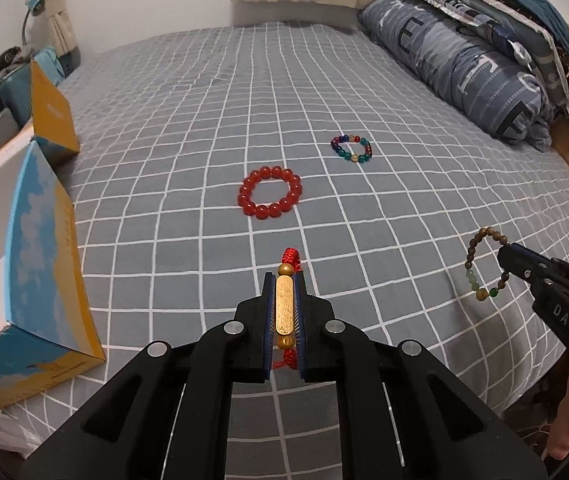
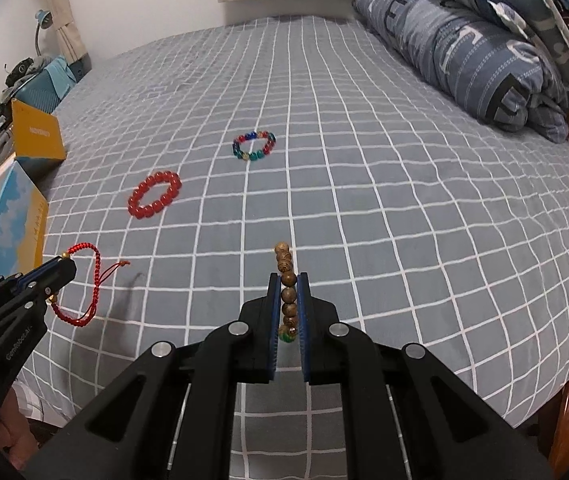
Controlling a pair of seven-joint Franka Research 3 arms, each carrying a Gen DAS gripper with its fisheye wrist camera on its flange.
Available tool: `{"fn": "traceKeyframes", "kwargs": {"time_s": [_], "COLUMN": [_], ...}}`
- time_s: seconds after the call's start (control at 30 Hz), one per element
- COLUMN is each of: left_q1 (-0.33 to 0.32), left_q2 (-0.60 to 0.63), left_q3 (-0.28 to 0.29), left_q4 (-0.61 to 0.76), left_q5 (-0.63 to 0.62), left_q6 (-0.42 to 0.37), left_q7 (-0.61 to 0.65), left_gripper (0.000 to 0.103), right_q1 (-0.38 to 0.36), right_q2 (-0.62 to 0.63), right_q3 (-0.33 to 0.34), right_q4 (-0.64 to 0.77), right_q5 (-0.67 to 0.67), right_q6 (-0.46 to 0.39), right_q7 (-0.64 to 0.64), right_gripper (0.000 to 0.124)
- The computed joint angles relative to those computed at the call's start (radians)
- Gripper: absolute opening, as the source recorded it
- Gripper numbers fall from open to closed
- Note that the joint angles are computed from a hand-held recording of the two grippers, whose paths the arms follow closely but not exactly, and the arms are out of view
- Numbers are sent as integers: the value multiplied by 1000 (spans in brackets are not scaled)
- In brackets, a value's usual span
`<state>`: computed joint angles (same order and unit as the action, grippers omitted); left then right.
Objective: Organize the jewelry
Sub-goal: 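Lift and carry the red cord and brown wooden bracelets with both tools over the box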
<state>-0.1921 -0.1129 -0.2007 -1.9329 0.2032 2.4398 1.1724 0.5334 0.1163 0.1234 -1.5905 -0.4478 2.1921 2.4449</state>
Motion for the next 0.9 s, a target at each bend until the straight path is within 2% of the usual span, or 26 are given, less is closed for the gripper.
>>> {"fn": "traceKeyframes", "kwargs": {"time_s": [0.47, 0.9], "left_q1": [19, 49], "left_q2": [-42, -75], "left_q3": [5, 23], "left_q4": [2, 19], "left_q5": [58, 72], "left_q6": [17, 10], "left_q7": [-29, -17], "left_gripper": [8, 8], "right_q1": [23, 74], "right_q2": [27, 124], "right_q3": [-5, -30], "right_q4": [75, 240], "right_q5": [-59, -67], "right_q6": [-5, -38], "right_q7": [13, -10], "right_gripper": [8, 8]}}
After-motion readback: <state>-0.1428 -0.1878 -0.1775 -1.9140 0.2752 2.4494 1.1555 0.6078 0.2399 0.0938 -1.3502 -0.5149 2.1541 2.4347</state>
